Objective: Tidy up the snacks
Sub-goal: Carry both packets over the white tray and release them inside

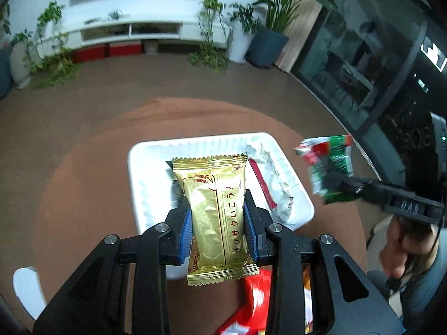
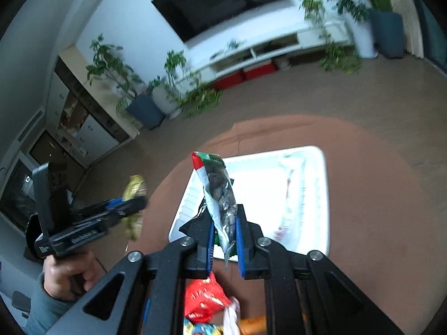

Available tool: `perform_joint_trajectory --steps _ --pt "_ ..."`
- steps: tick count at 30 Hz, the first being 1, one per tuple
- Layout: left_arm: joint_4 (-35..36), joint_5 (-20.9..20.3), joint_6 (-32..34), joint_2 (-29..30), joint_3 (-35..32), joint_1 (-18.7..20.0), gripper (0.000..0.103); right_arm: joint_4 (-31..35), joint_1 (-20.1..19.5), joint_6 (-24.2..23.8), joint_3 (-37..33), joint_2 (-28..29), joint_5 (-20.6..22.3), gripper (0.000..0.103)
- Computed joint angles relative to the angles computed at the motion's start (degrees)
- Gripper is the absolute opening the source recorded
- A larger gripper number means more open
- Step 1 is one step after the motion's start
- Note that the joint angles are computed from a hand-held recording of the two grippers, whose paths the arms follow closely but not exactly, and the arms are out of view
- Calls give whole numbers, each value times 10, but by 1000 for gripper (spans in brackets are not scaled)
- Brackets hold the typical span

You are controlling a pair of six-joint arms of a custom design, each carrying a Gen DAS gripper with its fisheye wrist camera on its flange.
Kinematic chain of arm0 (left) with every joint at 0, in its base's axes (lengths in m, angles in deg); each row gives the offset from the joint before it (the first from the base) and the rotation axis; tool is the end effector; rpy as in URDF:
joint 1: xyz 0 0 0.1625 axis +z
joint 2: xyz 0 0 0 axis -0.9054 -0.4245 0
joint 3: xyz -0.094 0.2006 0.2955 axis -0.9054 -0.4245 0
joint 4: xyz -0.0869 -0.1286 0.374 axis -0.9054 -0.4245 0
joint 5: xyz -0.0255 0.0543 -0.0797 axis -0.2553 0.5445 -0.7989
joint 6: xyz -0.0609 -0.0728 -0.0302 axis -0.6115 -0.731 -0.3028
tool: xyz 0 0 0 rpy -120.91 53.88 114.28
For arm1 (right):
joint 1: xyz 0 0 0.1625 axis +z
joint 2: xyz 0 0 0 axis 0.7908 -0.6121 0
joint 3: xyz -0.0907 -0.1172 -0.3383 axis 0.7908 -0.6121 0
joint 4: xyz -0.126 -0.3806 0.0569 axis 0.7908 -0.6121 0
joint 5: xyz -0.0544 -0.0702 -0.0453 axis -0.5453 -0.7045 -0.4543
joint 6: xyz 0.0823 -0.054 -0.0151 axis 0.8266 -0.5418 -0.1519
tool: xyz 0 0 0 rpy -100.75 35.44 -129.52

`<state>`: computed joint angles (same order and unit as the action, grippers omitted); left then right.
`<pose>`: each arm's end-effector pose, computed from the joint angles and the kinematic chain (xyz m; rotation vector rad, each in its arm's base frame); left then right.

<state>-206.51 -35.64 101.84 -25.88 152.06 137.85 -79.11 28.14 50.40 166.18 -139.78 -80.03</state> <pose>0.0054 -0.5764 0.3335 0.5527 2.6100 -0.6674 0.0313 -0.6161 0.3528 0.5447 -2.8720 0.6262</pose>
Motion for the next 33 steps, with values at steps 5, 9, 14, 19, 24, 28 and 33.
perform_joint_trajectory --steps 5,9,14,19,24,28,33 --pt "5 22 13 84 -44 14 29 -13 3 7 -21 62 -49 14" --pt "-2 50 20 122 -60 24 29 -19 -1 14 -40 95 -76 15" --pt "-16 69 33 131 -52 26 29 -30 -4 5 -49 117 -96 15" --pt "-6 73 37 134 -43 26 29 -41 -7 4 -51 133 -114 15" --pt "-11 82 26 139 -31 28 29 -48 -11 6 -60 146 -122 16" --pt "-9 85 15 147 -30 26 30 -47 -10 -8 -65 150 -125 16" --pt "-19 87 11 157 -31 22 30 -49 -11 -11 -72 155 -124 16"
